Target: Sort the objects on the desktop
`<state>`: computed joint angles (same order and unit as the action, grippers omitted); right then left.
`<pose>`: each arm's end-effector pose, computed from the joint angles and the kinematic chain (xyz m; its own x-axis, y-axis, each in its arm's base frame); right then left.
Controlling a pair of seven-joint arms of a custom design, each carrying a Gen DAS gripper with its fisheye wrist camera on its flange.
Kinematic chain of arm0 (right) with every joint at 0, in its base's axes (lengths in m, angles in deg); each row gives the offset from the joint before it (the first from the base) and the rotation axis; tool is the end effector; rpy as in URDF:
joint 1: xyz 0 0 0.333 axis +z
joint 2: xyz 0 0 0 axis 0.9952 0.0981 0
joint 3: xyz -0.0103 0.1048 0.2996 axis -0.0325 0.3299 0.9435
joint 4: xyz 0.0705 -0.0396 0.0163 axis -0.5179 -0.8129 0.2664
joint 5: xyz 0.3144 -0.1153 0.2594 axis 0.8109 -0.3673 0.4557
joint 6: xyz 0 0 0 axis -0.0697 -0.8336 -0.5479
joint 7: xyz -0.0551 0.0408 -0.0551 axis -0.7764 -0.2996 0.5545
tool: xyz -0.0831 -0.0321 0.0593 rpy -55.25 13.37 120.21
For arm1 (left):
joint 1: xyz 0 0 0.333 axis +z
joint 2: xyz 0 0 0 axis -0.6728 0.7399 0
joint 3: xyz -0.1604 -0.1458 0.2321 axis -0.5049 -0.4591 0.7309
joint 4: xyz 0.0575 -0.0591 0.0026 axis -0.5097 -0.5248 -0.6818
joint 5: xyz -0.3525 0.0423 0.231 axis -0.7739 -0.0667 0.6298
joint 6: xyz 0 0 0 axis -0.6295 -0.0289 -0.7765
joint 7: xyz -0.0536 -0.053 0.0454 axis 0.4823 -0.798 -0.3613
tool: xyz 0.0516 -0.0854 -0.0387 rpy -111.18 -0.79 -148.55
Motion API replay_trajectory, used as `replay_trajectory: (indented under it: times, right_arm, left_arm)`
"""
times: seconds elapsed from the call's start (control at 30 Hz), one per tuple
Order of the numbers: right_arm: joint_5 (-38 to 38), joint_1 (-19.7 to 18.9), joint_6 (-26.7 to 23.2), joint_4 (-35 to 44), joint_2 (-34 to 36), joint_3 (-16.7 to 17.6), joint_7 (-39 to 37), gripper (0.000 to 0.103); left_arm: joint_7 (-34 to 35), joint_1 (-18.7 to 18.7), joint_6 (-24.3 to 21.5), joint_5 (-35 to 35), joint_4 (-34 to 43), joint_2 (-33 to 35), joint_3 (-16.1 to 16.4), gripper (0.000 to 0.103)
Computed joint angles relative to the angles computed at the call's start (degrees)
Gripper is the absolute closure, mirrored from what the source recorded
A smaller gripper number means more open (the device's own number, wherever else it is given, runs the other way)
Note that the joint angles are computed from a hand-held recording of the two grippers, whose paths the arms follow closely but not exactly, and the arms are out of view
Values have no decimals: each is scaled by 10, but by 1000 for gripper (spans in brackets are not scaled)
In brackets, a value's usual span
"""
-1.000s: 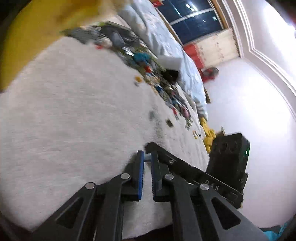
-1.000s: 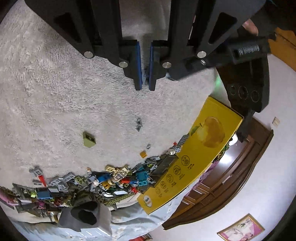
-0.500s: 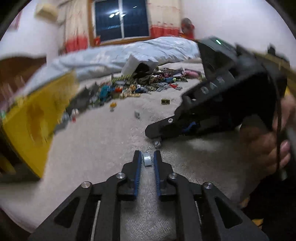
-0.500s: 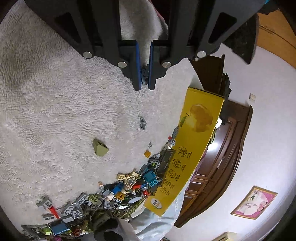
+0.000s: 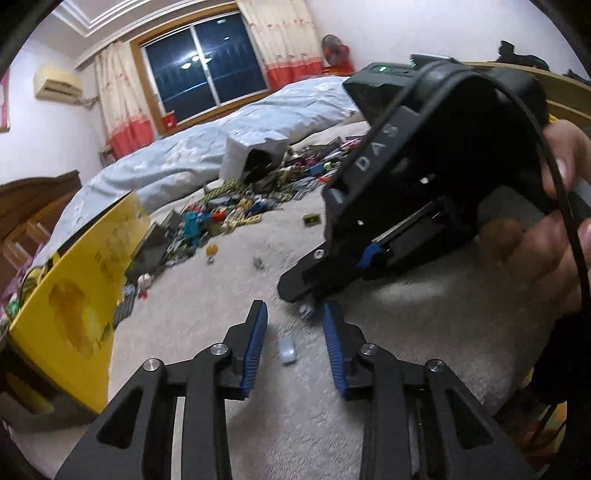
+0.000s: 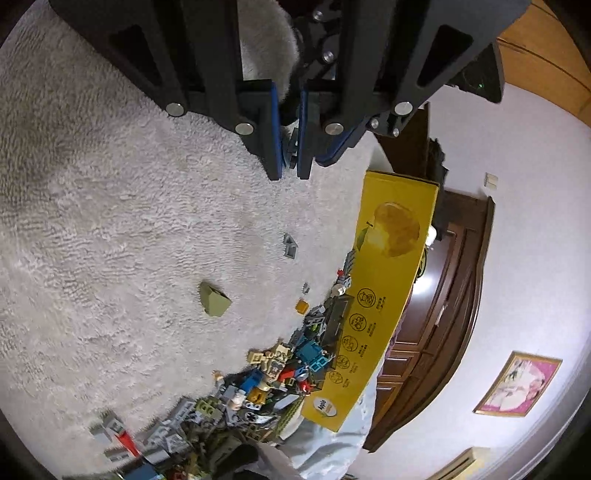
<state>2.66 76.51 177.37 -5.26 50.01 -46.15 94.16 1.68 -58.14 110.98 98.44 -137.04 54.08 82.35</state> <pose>0.7414 0.0457 0.4315 0.1979 -0.5070 -0.8389 -0.9782 -0.0474 -0.2021 0.5980 -0.2880 0.4532 -0.3072 -0.9128 -0.2691 -0.4791 0.3927 -0.7850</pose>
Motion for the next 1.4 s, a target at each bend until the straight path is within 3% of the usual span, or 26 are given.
replay_trajectory:
  times: [0.1, 0.27, 0.4, 0.57, 0.73, 1.03, 1.1, 1.13, 1.2, 1.4]
  right_arm:
    - [27, -15, -31, 24, 24, 6, 42, 95]
    - [27, -24, -52, 43, 38, 11, 59, 95]
    - [20, -26, -56, 46, 38, 9, 61, 95]
    - [-1, -19, -40, 29, 18, 2, 48, 95]
    - [-21, -9, -18, 1, -10, -4, -8, 89]
    - [14, -12, -5, -15, -8, -6, -3, 97]
    - [13, -11, -1, -16, -9, -7, -2, 97]
    - [12, -11, -2, -14, -8, -7, 1, 97]
    - [6, -9, -3, -9, -5, -8, 5, 97]
    - [-22, 1, 2, 6, -1, -9, 15, 97]
  left_arm:
    - [55, 10, 15, -60, 10, 13, -7, 79]
    - [82, -3, 27, -96, 11, 19, 6, 90]
    - [72, -16, 19, -87, 8, 16, 18, 91]
    - [67, -14, 3, -107, 6, 14, 10, 94]
    - [108, -1, 21, -183, -3, 12, 0, 94]
    - [76, -25, 51, -178, -23, 2, 32, 94]
    - [34, -34, 19, -104, -20, -7, 35, 88]
    - [-14, -61, -22, -7, -14, -12, 52, 80]
    - [-37, -77, -72, 115, -12, -16, 46, 79]
    - [35, -48, -124, 116, 4, -4, -2, 84]
